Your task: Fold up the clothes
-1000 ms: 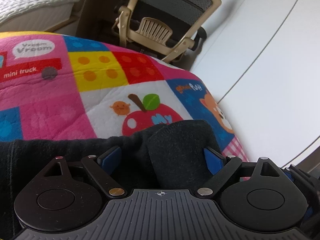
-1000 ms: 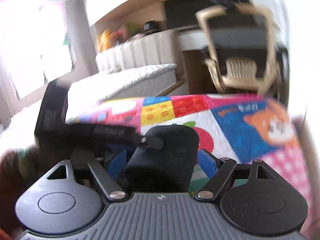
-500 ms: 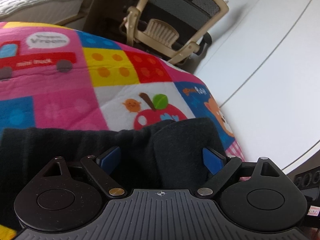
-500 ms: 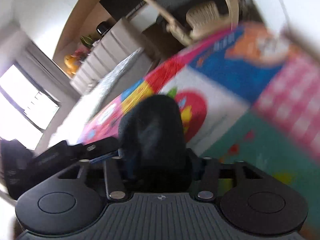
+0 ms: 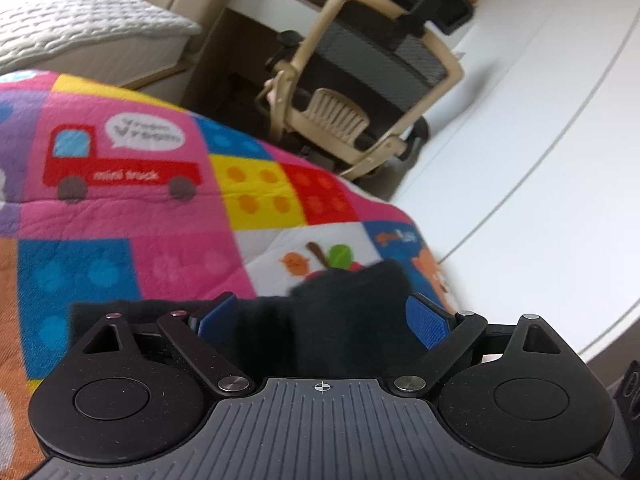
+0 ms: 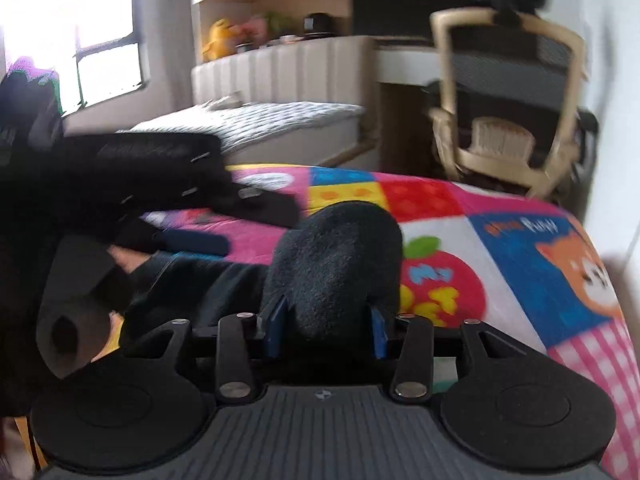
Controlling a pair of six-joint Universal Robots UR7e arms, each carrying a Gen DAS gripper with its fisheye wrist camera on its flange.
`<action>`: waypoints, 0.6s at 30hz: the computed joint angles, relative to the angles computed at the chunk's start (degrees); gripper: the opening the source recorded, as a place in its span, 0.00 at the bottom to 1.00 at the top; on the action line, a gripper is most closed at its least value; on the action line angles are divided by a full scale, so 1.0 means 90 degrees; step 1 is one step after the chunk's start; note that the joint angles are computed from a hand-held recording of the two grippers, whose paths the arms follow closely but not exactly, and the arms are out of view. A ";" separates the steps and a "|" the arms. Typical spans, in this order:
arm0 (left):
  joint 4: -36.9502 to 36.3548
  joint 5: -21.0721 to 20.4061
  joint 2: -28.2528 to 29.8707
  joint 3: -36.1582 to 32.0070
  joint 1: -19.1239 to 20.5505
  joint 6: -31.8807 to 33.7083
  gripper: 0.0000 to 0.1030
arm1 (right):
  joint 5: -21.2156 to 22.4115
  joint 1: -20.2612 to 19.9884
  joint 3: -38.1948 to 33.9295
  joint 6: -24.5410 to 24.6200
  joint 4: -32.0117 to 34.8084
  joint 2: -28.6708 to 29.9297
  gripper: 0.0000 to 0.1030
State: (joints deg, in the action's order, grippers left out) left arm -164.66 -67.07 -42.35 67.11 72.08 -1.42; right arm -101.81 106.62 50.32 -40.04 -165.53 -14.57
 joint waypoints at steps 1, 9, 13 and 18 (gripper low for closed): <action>0.0020 -0.0038 0.0003 0.0002 -0.0014 0.0068 0.92 | 0.0046 0.0025 0.0091 -0.0173 -0.0024 -0.0028 0.44; 0.0227 0.0480 0.0170 -0.0148 -0.0034 0.0227 0.94 | 0.0750 -0.0082 0.0497 -0.0432 0.0196 -0.0361 0.62; 0.0184 0.0764 0.0142 -0.0093 0.0009 0.0205 0.94 | 0.1050 -0.0258 0.0431 0.0536 0.0405 -0.0513 0.76; 0.0072 0.0706 0.0036 0.0027 0.0076 0.0148 0.94 | 0.1533 -0.0550 -0.0152 0.2312 0.1190 -0.0376 0.79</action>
State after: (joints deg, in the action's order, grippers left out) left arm -164.01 -60.72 -42.02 67.36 72.76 -0.09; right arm -88.02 101.66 48.95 -19.23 -154.82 -17.95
